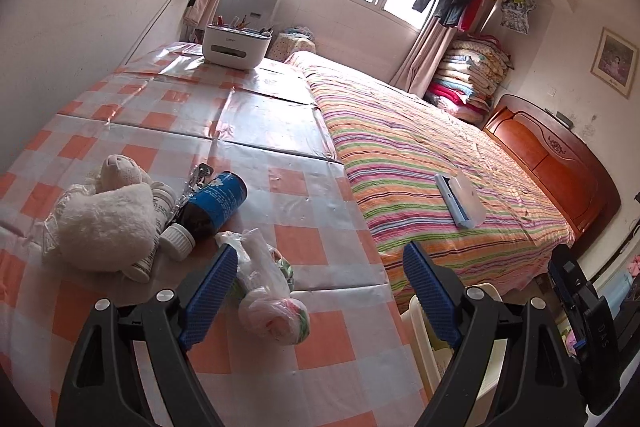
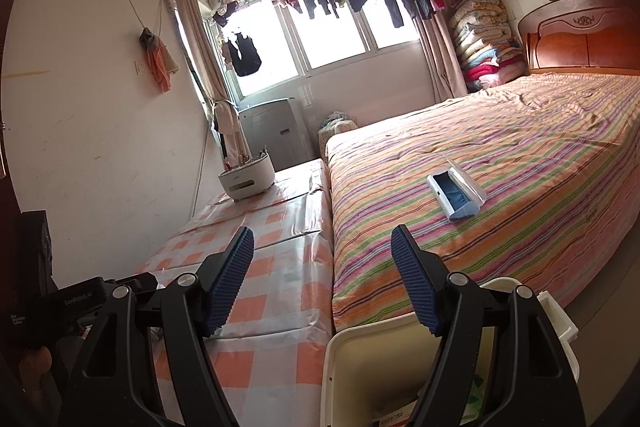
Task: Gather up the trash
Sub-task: 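Move both tools back toward the white plush toy on the table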
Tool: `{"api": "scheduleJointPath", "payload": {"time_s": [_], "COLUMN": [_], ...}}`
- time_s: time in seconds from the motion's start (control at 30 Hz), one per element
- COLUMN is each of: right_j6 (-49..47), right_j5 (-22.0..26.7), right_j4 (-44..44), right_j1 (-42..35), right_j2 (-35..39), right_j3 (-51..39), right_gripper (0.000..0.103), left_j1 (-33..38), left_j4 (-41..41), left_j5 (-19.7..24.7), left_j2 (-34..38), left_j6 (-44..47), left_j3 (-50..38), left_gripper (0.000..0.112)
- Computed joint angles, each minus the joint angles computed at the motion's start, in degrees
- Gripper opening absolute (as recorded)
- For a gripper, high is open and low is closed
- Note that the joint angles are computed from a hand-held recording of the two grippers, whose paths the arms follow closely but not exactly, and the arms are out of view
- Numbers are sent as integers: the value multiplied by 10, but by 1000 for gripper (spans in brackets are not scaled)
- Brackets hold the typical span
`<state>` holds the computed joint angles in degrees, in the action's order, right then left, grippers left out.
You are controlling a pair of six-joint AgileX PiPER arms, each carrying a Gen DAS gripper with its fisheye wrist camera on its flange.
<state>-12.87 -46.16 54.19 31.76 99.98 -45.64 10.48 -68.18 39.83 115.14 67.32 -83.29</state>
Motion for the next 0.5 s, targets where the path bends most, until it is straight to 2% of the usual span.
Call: {"api": "scheduleJointPath", "payload": {"time_s": [0.3, 0.5], "right_j6": [-13, -19], "right_j5": [53, 137], "right_j4": [-12, -49], "right_j1": [16, 11], "right_j2": [52, 98], "right_j3": [-82, -164], "right_gripper": [70, 71], "left_j1": [43, 65], "left_j4": [63, 135], "left_j5": [-12, -9], "left_j2": [40, 78], "left_j6": [-84, -144], "left_j3": [-70, -143], "left_gripper": [82, 82]}}
